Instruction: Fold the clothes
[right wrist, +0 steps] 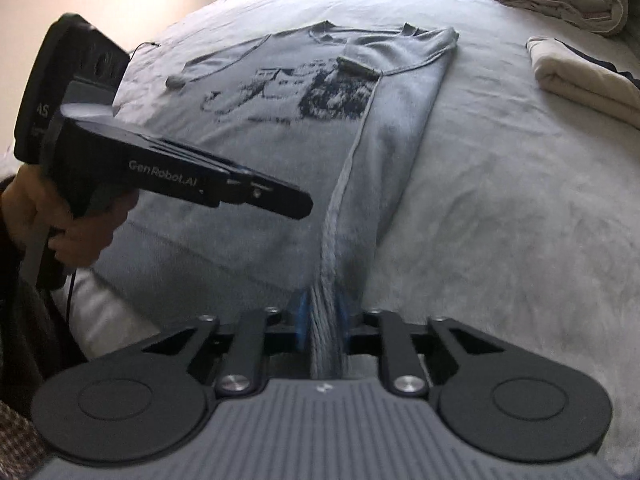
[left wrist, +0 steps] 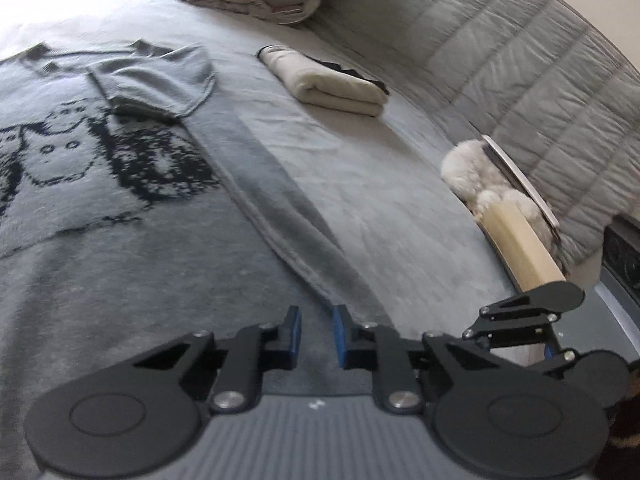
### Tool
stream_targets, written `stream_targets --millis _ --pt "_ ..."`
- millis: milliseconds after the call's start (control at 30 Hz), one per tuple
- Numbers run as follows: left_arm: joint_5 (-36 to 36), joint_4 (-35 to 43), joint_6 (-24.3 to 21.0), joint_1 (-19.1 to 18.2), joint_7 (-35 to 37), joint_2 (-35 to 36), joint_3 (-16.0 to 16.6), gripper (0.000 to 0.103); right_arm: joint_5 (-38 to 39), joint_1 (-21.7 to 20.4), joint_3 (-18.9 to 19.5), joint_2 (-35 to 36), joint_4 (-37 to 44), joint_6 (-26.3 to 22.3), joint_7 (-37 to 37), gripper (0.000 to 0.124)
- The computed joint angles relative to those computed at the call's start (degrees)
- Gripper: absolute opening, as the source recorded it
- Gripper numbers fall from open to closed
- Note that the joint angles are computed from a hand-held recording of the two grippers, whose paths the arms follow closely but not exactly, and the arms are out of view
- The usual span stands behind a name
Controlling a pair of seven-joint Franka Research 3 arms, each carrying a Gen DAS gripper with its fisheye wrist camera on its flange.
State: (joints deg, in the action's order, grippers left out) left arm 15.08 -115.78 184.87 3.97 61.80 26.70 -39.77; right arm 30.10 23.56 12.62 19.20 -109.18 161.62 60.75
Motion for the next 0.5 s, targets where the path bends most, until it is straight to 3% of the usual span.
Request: stream_targets --millis 233,400,500 --pt "3.8 0.5 2.6 0.8 0.7 2.7 -1.9 0.016 14.7 -5.2 4.2 -2.4 -0.9 -3.6 -11.4 0.008" --pt "7.8 1.7 1.4 5.6 2.6 7.3 -8.6 0.016 29.8 -7.5 4.6 -3.9 0.2 -8.5 -21.1 0.008" --pt "8.6 2.1 -2.1 8.4 6.2 9.4 -12.7 0.014 31.5 -6.1 2.6 -3.8 1.1 -10.3 -20.9 0.008"
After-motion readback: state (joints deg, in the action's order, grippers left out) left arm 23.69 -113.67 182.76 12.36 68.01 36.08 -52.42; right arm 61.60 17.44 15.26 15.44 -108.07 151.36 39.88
